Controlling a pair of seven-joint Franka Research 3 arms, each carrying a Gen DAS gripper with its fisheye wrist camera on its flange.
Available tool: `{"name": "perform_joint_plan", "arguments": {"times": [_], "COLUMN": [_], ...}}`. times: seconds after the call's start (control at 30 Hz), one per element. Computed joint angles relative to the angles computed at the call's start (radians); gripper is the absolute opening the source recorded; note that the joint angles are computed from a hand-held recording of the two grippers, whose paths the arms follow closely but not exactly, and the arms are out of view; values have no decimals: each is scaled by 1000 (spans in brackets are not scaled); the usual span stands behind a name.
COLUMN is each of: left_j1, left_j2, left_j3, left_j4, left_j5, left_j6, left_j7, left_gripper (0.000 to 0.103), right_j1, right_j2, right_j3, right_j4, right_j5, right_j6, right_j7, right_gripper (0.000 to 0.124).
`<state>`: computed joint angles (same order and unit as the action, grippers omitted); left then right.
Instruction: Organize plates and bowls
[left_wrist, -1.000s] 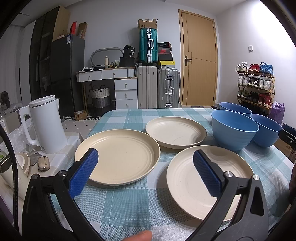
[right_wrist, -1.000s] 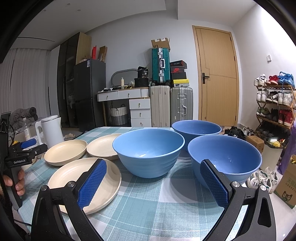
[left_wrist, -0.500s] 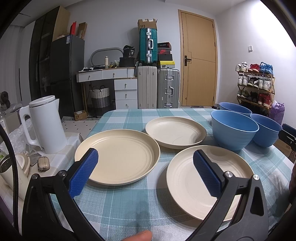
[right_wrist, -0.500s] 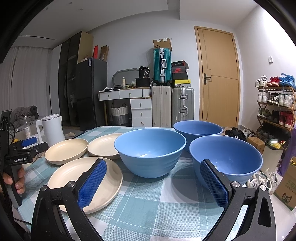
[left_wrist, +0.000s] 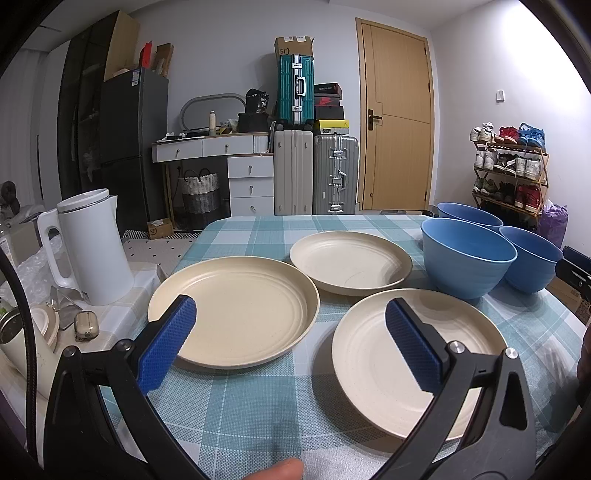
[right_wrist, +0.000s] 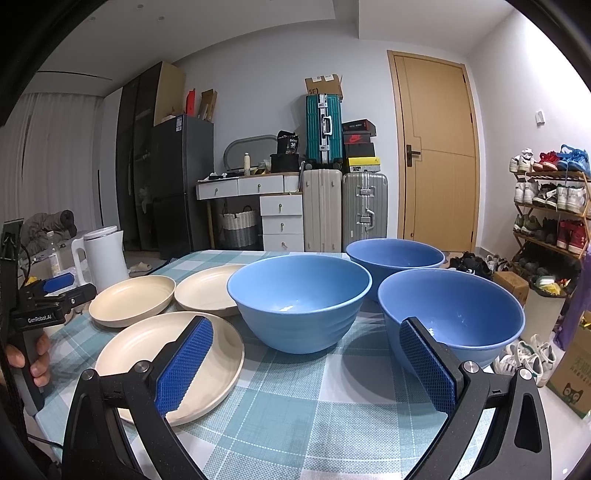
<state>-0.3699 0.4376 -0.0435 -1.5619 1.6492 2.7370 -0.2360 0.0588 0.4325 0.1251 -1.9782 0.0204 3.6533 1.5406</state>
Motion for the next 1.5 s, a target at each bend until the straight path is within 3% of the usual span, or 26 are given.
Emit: {"name": "perform_joint_plan", "arguments": {"times": [0.5,0.8,0.97,1.03,1.27,1.5], "left_j1": [-1,16,32,34,58,87], "left_j2": [-1,-46,-72,-81,-106,-101], "left_j3": [8,0,-13,-16,-17,-11], "left_j4": [-2,-27,-43,-50,-67,-66], "left_j5": [-50,-118,-228,-272,-405,-521], "left_j6": [12,5,-5,-16,-35,-50], "left_j7": [37,85,189,221,294,361], "left_gripper": [102,102,102,102,102,102], "right_j1": [23,-18,16,-22,-26,20], "right_j2": [-9,-25,-28,-18,23,84], "right_j3": [-17,35,26,76,137,143], "right_j4": [21,47,99,119,228,359], "right_j5": [48,-13,22,8,53,123], "right_j6": [-37,-95,-202,-224,-354,-469], "right_j7": [-26,14,-21,-30,-112,-191], "right_gripper": [103,103,103,103,103,103]}}
